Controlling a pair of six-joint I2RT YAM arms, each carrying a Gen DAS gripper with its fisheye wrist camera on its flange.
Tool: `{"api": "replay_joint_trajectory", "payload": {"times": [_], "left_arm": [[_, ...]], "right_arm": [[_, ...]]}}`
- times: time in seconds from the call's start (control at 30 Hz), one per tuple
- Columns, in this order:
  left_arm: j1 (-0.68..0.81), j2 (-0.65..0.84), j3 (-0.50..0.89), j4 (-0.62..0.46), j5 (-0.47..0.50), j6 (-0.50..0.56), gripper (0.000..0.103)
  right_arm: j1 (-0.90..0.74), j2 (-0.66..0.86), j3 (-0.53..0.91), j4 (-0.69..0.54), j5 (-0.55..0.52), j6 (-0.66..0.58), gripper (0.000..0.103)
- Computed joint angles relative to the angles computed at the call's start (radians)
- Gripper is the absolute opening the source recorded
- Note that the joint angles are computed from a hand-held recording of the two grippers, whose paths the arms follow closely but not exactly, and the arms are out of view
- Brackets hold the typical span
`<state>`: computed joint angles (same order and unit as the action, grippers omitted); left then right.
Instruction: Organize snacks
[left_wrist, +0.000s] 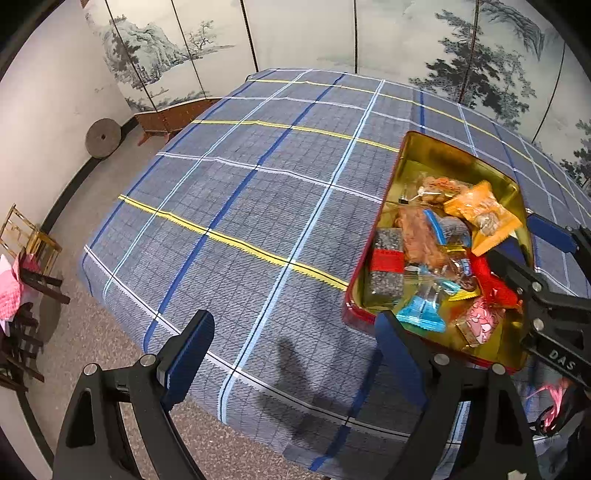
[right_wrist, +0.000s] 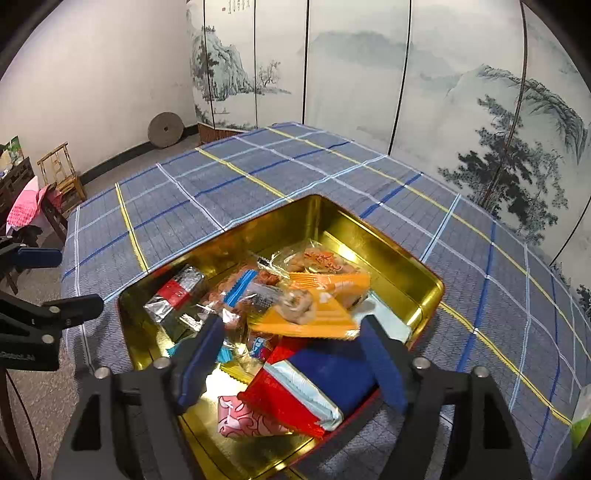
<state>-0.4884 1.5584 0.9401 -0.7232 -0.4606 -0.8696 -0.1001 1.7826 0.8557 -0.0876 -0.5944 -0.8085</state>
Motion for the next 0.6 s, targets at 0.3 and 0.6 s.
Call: {"api": "replay_joint_trajectory", "payload": {"times": [0.3, 0.6], "left_arm": [[-0.035, 0.030, 0.032, -0.001, 0.004, -0.010, 0.086], [-0.075, 0.086, 0.094, -0.034, -0.005, -0.024, 0.086]], "right_arm": [[-0.092, -0.048, 0.010, -0.157, -0.047, -0.030, 0.086], [-0.153, -0.098, -0.039, -0.179, -0.048, -0.063, 0.086]]}}
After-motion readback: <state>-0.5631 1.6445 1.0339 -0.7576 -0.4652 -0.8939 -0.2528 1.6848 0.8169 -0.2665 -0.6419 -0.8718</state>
